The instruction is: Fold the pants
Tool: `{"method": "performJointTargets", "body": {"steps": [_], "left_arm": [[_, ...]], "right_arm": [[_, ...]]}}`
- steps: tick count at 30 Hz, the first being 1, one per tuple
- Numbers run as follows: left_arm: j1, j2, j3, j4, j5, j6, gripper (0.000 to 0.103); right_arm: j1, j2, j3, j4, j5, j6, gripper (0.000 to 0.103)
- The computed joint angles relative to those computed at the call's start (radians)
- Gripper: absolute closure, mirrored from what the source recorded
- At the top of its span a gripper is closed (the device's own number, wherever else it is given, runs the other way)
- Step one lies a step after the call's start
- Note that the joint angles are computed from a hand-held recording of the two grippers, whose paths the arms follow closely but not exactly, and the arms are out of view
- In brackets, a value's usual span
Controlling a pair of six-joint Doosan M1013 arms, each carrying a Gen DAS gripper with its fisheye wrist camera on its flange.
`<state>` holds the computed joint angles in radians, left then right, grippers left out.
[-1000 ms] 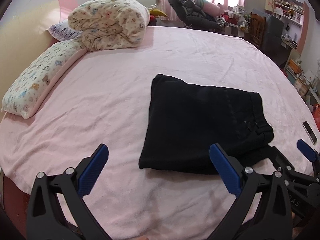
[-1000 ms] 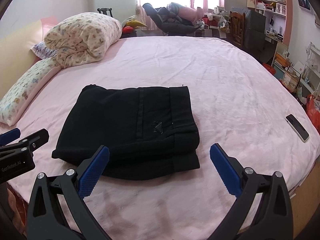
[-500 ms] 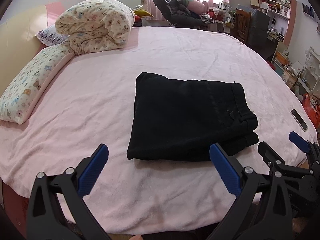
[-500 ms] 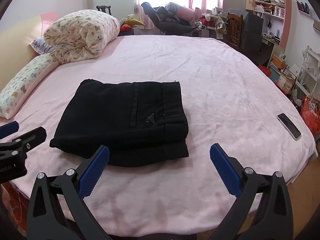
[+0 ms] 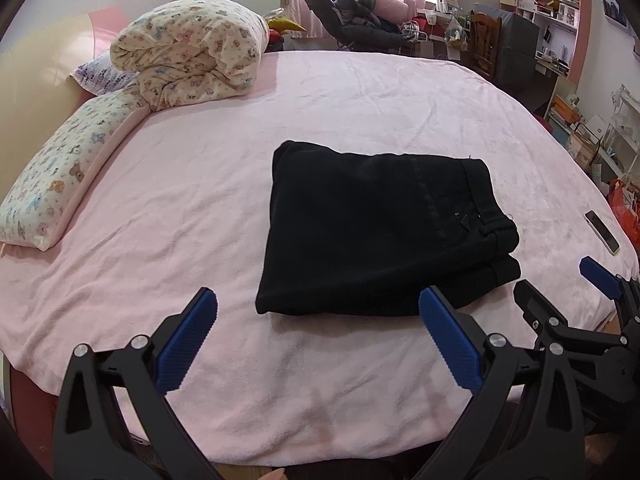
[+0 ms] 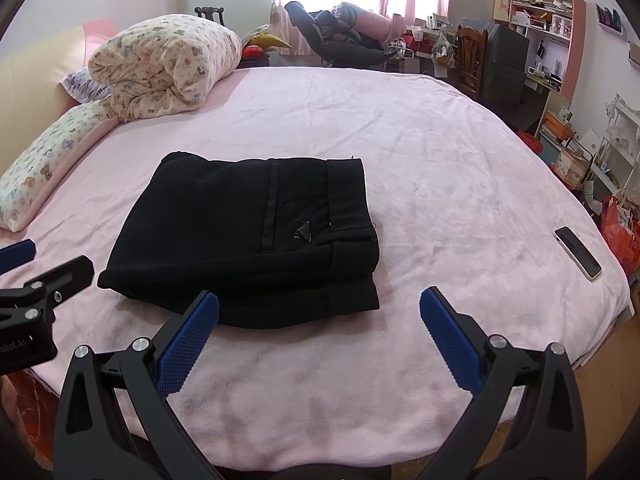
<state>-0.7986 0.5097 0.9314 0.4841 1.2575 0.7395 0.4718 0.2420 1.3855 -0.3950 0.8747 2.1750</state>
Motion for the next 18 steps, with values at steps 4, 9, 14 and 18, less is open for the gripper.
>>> {"method": "performJointTargets", "body": {"steps": [4, 9, 14, 18], "left_arm": [[-0.003, -0.014, 0.021, 0.03, -0.028, -0.025, 0.002], [-0.007, -0.026, 0.034, 0.048, -0.052, -0.037, 0.002], [-0.001, -0.03, 0.04, 0.024, -0.071, -0.043, 0.002], [-0.001, -0.029, 0.038, 0.025, -0.061, -0.047, 0.002]], "right_arm": [[0.0, 0.002, -0.003, 0.003, 0.001, -0.007, 0.001], [0.002, 0.003, -0.003, 0.006, -0.008, -0.021, 0.001], [0.003, 0.003, -0.003, 0.008, -0.01, -0.026, 0.001], [0.004, 0.004, -0.006, 0.012, -0.005, -0.023, 0.001]]}}
